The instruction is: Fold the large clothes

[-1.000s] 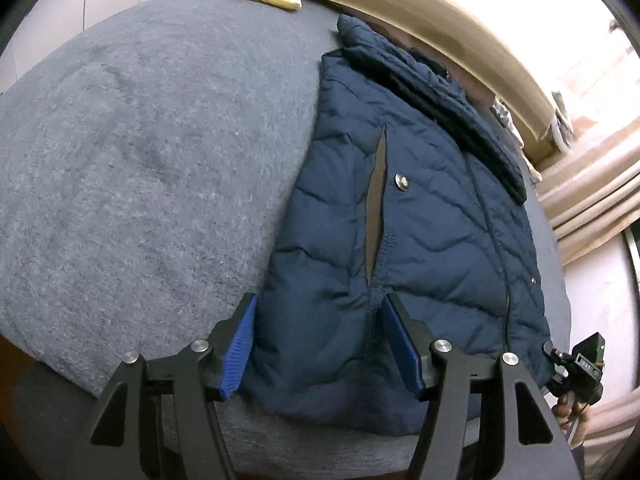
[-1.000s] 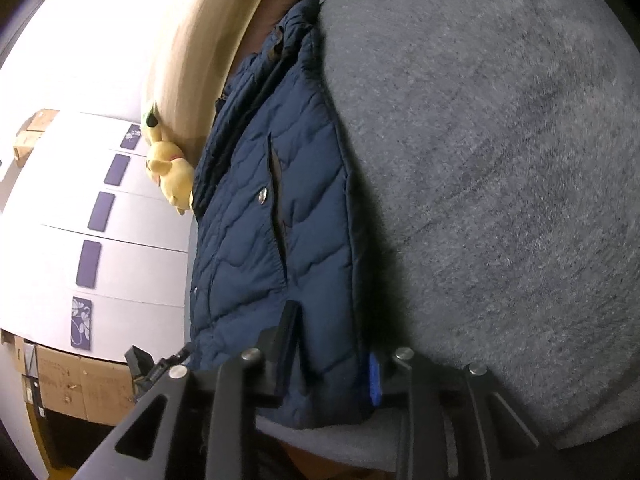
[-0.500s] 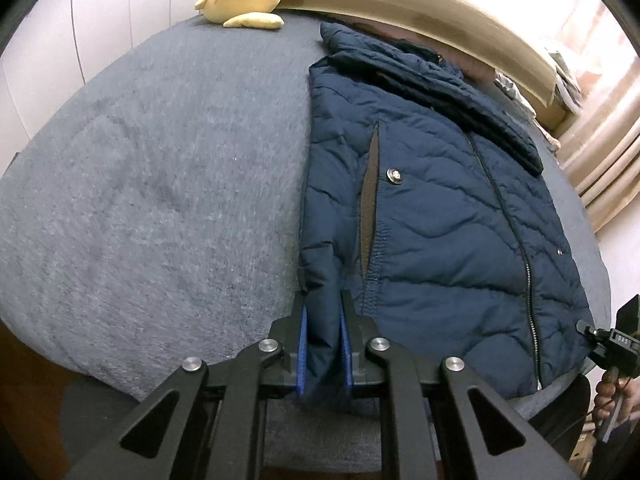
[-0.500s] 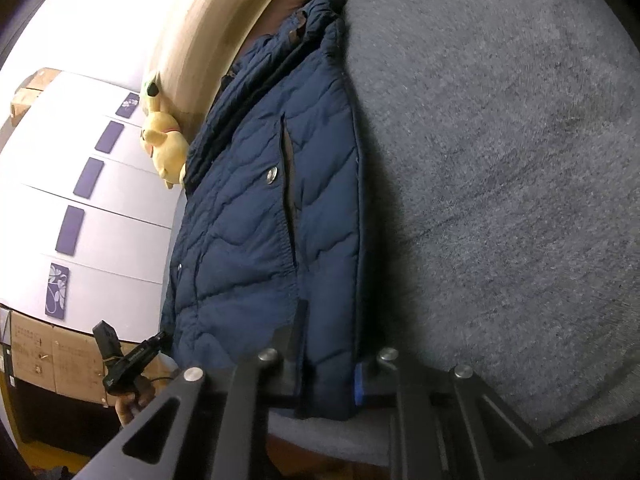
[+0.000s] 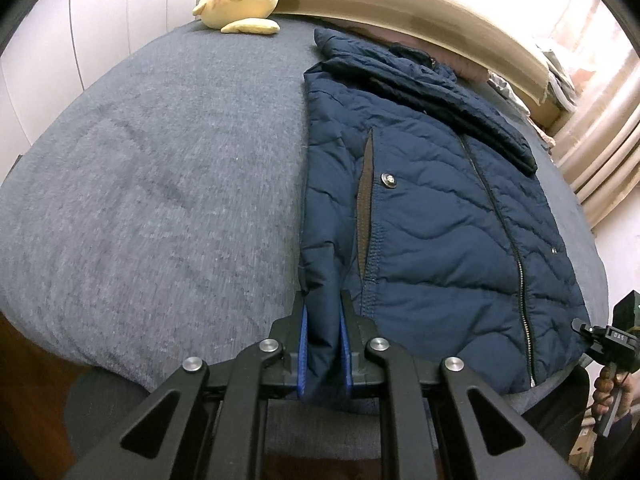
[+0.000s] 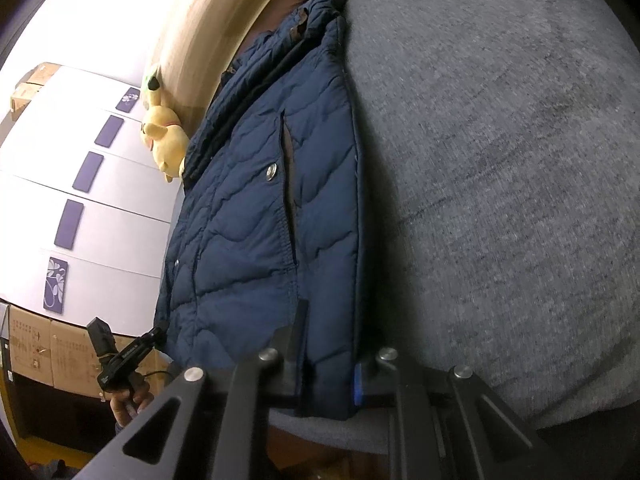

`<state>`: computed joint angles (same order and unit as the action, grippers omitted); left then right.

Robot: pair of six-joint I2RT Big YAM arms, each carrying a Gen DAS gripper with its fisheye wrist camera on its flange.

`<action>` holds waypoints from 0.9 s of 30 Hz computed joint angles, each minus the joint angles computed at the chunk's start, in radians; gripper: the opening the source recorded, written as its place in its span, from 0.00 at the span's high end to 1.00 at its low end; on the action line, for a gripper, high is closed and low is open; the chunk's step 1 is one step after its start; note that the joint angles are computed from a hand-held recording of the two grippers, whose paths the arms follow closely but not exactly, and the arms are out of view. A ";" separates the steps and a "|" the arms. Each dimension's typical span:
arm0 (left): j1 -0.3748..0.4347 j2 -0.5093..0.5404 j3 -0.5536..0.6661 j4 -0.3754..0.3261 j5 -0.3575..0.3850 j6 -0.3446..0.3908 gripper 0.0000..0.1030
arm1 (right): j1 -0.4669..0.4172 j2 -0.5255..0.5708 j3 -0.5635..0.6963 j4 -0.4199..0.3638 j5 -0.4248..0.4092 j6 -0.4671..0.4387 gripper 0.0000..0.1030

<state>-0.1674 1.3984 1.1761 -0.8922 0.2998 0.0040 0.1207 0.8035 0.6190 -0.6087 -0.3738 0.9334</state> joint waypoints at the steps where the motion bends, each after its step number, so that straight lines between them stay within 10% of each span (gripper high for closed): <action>1: 0.004 -0.002 -0.001 -0.001 0.005 0.003 0.87 | 0.003 -0.001 0.001 -0.004 0.003 0.000 0.83; 27: 0.067 0.024 0.076 -0.043 0.183 0.006 0.87 | -0.079 -0.012 0.035 -0.009 -0.063 -0.101 0.84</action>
